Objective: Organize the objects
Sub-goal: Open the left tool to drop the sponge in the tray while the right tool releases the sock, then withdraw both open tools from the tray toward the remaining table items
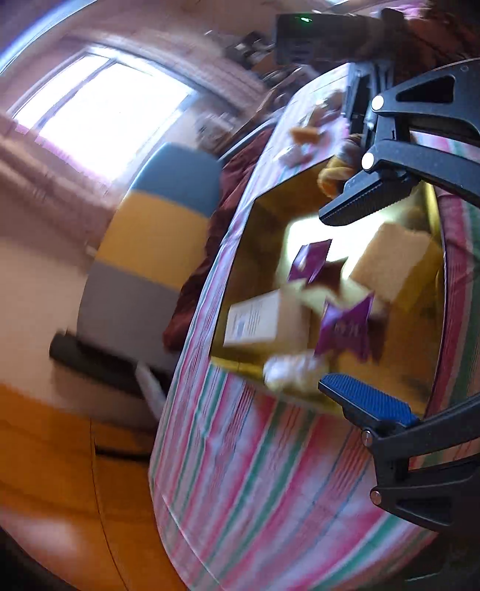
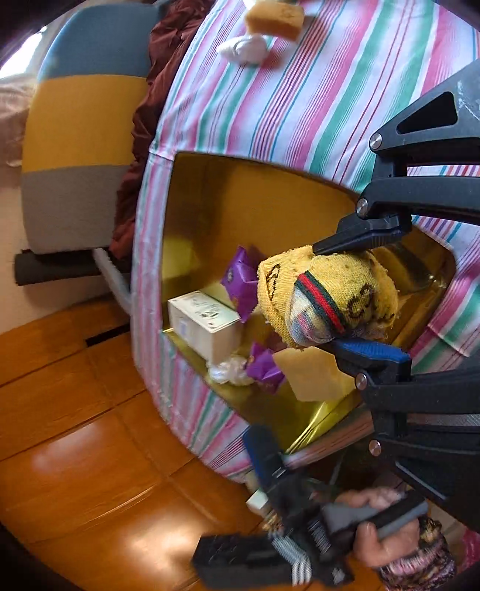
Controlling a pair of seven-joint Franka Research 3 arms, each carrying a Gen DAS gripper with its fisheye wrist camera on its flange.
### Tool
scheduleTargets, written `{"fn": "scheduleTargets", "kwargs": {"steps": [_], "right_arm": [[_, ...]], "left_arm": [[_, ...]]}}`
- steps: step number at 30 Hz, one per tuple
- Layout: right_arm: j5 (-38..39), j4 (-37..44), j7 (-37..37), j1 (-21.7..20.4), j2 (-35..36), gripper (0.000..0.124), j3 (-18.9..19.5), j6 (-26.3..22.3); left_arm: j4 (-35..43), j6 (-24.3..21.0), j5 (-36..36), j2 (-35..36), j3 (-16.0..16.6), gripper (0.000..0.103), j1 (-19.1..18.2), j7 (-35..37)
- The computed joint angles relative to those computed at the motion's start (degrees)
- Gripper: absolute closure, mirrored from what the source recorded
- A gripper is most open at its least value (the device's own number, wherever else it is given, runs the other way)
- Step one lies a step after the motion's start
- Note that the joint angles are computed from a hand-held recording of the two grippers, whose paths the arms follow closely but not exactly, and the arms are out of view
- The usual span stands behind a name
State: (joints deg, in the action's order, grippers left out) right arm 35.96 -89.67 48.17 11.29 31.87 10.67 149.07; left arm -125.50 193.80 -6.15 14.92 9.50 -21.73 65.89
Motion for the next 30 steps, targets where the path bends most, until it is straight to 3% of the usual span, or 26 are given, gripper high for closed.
{"fn": "scheduleTargets", "kwargs": {"steps": [3,12,14,17,21,27,30], "right_arm": [[-3.6,4.0,3.2,2.2,2.9,0.081,-1.4,-1.7],[-11.0,14.8,11.5,5.4,10.2,0.079,-2.9,-5.7],[-10.9,17.3,11.8,5.0,11.7,0.077,-1.9,-7.3],[-10.6,16.5,12.0,5.2,11.1,0.054,-1.6,-4.8],[-7.3,12.2,9.4,3.3,8.1,0.053,0.3,-0.9],[-6.8,7.6,8.2,3.1,4.6,0.053,-0.3,3.2],[-7.4,7.0,8.9,3.4,4.2,0.053,-0.9,3.7]], "left_arm": [[0.1,-1.3,-3.3,0.0,4.4,0.020,-4.1,-0.2],[-1.0,-0.8,-4.1,-0.2,8.1,0.020,-7.5,-0.9],[-1.2,-0.4,-4.5,-0.4,7.7,0.020,-7.5,-0.1],[-1.2,0.0,-6.2,-0.3,8.6,0.020,-8.9,1.3],[-0.9,0.3,-9.0,-0.1,9.1,0.020,-9.9,3.4],[-0.7,-0.1,-7.6,-0.2,3.8,0.020,-5.0,2.8],[-0.7,-0.3,-6.7,-0.2,3.9,0.020,-5.3,2.8]]}}
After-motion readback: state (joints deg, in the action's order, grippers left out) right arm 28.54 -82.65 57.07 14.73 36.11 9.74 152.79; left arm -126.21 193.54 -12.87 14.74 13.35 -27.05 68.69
